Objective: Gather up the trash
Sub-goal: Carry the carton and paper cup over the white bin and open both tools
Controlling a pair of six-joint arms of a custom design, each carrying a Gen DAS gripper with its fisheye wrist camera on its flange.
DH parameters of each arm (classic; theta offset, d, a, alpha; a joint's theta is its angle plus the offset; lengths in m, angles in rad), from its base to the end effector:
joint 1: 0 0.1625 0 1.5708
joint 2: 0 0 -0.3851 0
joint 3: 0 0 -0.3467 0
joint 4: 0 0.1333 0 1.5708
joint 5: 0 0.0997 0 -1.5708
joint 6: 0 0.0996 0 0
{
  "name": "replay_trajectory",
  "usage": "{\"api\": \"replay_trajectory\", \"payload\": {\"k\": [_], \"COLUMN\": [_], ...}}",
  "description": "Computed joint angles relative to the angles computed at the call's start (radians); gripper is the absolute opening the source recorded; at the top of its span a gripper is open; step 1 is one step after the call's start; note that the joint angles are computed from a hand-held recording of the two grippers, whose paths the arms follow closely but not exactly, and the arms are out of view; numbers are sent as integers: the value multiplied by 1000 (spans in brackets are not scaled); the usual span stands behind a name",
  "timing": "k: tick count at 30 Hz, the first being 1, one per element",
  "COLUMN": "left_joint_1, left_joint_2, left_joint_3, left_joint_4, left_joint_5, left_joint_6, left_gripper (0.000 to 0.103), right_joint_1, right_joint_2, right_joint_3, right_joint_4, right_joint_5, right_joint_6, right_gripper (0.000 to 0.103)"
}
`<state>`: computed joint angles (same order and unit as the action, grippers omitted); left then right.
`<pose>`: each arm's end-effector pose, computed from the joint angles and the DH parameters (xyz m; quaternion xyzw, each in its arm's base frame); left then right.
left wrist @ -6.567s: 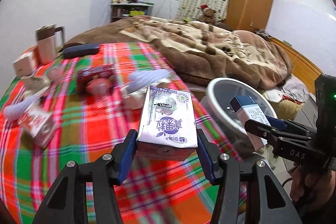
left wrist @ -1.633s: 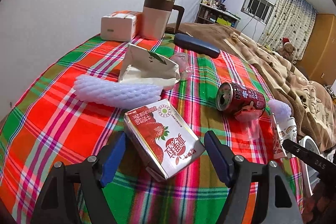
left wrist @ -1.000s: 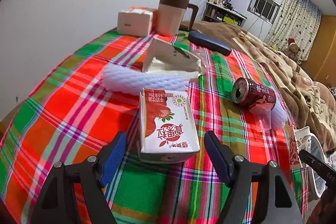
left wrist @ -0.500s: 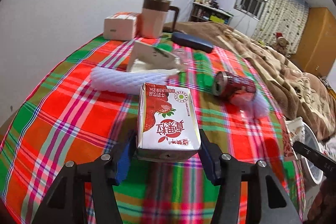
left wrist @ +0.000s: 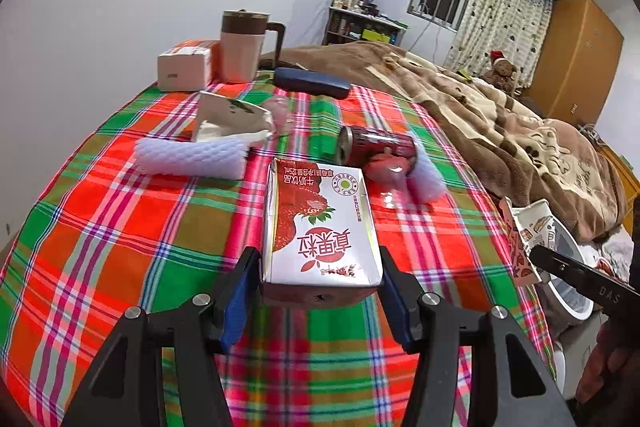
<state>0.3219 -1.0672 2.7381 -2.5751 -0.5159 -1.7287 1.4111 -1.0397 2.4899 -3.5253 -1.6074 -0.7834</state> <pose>-0.1194 -0.2717 0.0546 -0.0341 0.8323 -0.4509 0.3207 0.0688 -0.3880 0.1114 0.2927 -0.9229 0.2142 0.1291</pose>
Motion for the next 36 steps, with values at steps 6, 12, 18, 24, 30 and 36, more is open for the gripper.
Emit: {"api": "replay_trajectory", "payload": {"k": [6,12,18,24,30,36], "left_joint_1": [-18,-5,23,55,84,104], "left_joint_2": [78,156,244,348,438,508], "left_joint_3": [-27,-62,-115,-189,-290,-393], "left_joint_4": [-97,-233,-390,-582,-703,-768], "left_joint_5": [-12,-13,-15,-36,-68,-105], "left_joint_6": [71,196,363,572,764,911], "left_gripper": [57,57,57,57,57,57], "right_joint_1": [-28,-58,-92,-135,-180,-221], "right_joint_2": [-35,-70,-104,-151,-194,-226], "right_joint_3": [19,30,40,44,49,42], "right_joint_4": [-4,-9,-21,-28,-41,-45], "right_joint_5": [19,31,43,57,68,73], "right_joint_6": [-11,-13,-13,-9,3,22], "right_gripper": [20,20,20,20,20,20]}}
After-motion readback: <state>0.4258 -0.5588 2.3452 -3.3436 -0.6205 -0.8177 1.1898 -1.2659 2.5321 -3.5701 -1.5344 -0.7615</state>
